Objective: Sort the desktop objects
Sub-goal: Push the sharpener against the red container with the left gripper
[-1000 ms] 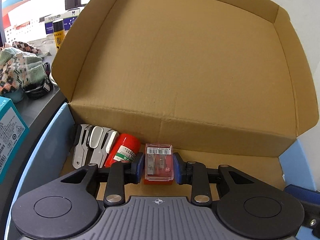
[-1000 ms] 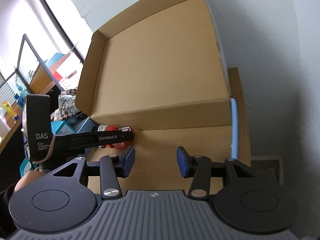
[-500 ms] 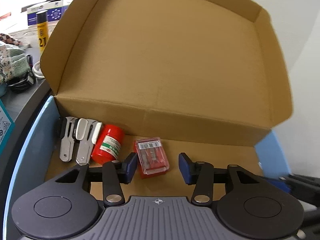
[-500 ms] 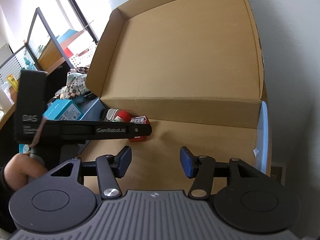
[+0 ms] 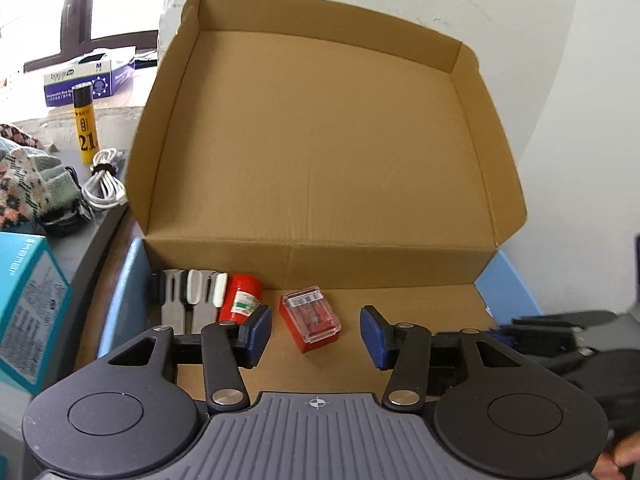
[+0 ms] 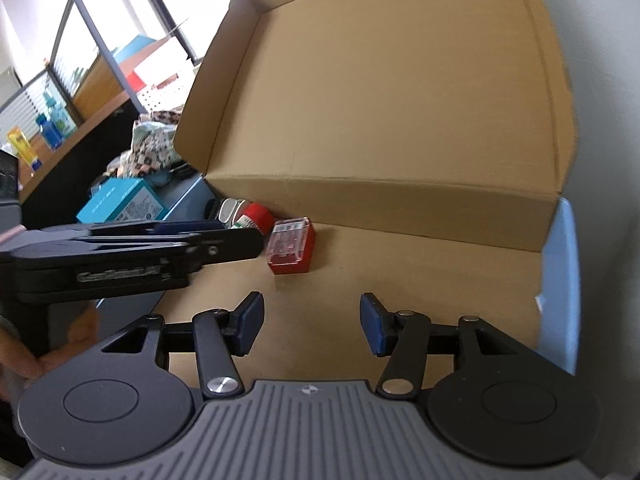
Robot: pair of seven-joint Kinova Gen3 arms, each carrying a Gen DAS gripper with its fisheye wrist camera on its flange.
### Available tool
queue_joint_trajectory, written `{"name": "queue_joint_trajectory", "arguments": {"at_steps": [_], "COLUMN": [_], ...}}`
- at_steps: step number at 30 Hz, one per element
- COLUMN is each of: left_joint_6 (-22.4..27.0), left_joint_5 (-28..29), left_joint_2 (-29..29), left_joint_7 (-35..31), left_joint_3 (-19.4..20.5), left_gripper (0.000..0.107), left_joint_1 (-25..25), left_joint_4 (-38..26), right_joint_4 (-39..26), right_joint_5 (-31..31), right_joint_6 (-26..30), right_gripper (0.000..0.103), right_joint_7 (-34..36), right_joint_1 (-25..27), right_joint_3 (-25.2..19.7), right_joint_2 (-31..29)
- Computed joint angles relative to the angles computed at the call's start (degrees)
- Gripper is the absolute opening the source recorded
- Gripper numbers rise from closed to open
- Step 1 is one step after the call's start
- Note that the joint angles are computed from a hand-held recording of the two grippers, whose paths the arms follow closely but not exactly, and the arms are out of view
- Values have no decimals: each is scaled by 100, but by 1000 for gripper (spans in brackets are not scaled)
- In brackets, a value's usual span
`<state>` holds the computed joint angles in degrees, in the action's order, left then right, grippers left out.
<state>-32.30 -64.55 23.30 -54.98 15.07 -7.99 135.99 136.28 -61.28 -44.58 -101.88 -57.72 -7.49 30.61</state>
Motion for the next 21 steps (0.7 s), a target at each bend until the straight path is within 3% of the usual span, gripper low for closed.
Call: {"name": "queue_joint_trajectory", "arguments": {"at_steps": [5,13,21], "left_joint_6": [-311,-900,-1105], "left_joint_5": [-587,-954,-833], "left_joint_2": [-83,-165,-169], "left_joint_7": [-41,-489,-1154], "left_joint_3": [-199,-694,-924], "left_gripper": [57,59,62], "left_joint_1": [-353,-658,-843], "left_joint_4": [43,191,353], "right_joint_4": [-344,-894,-1297], "right_joint_5": [-294,-693,-1074], "right_joint_6": [367,806,1034], "right_gripper": [58,49,48], "right_joint_7": [688,1615,2261], "right_joint_1": [51,280,434], "right_joint_3": [157,283,301], "right_joint_2": [-12,133,334]}}
